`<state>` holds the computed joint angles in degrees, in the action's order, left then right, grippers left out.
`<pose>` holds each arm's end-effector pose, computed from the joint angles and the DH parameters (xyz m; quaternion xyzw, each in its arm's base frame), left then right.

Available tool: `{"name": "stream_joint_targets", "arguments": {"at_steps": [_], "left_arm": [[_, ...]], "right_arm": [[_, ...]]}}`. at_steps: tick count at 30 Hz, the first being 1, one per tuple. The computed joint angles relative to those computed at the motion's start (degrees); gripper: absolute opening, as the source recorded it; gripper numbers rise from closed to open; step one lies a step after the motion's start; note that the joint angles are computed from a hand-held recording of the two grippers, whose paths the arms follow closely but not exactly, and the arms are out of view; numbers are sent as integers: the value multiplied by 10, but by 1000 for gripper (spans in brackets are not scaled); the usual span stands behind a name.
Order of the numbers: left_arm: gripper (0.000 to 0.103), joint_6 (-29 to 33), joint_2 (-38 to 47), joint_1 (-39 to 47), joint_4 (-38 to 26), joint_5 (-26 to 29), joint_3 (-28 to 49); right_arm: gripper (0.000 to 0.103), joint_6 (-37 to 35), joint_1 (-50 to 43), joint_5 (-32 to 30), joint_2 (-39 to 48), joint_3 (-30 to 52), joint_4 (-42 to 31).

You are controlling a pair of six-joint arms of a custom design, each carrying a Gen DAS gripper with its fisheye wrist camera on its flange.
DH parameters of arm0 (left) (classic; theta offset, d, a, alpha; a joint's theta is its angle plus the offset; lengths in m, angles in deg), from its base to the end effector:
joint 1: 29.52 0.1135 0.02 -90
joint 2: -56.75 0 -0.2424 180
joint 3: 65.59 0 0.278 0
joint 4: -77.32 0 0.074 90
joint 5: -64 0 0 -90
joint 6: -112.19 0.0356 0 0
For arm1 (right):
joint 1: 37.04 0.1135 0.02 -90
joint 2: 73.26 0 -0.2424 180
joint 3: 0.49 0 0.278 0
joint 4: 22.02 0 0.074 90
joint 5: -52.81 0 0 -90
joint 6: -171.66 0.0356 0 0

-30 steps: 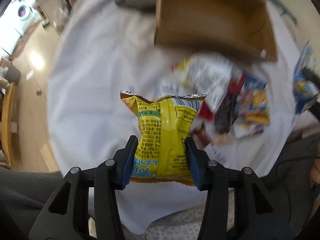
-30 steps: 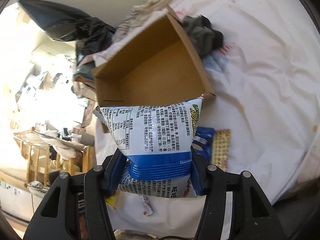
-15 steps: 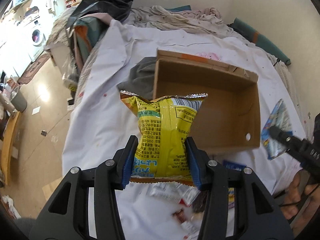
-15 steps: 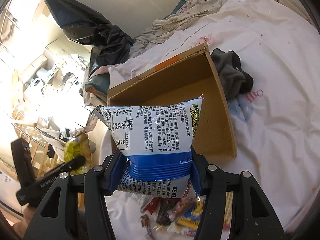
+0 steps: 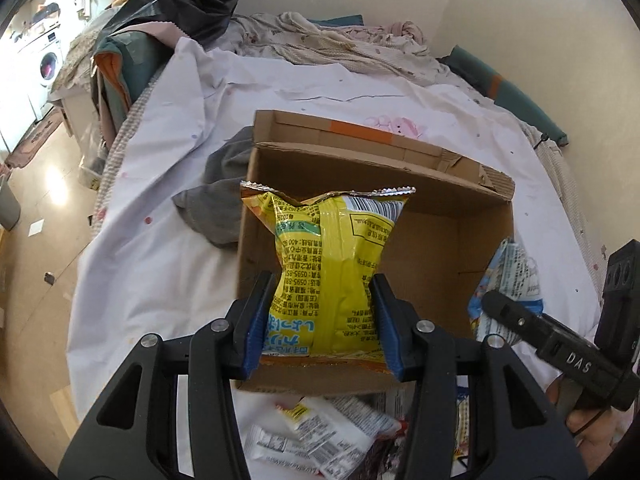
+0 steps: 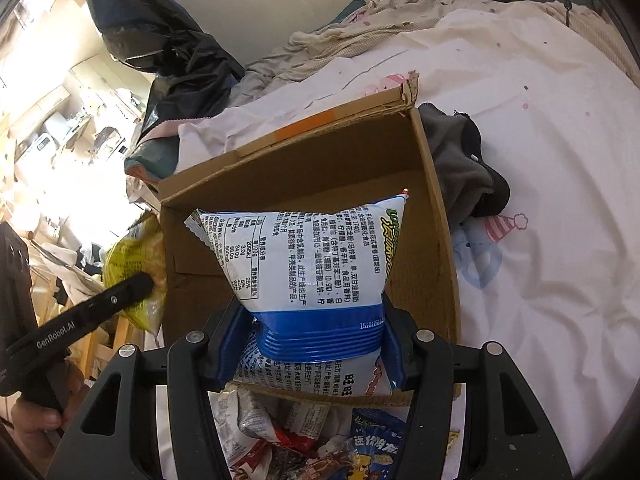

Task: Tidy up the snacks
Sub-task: 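Carry both bags into the box and open both tools to release them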

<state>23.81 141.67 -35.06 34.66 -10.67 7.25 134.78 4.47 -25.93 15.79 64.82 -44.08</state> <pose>0.3305 -0.0415 0.2083 0.0993 0.9402 -0.1373 0.2956 0.2640 0.2244 0.1659 0.1300 0.9136 0.2136 0.3207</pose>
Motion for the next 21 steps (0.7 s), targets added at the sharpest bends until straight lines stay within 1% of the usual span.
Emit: {"name": "stream_joint_targets", "arguments": {"at_steps": [3,4,7,11,21], "left_arm": [[44,6,-4,-13,25,-11,-17],[44,14,-6,-22,35,-22,-24],[44,27,-6,-33,49,-35,-33],[44,24,-2,-32,50,-30,-30],[45,15,18,-27,40,-27,-22]], "right_arm": [[60,-15,1,4,12,13,-7],[61,-20,1,4,17,19,-11],[62,-22,0,10,26,29,-23],[63,-26,0,10,39,40,-33],[65,-18,3,1,64,58,-32]]}}
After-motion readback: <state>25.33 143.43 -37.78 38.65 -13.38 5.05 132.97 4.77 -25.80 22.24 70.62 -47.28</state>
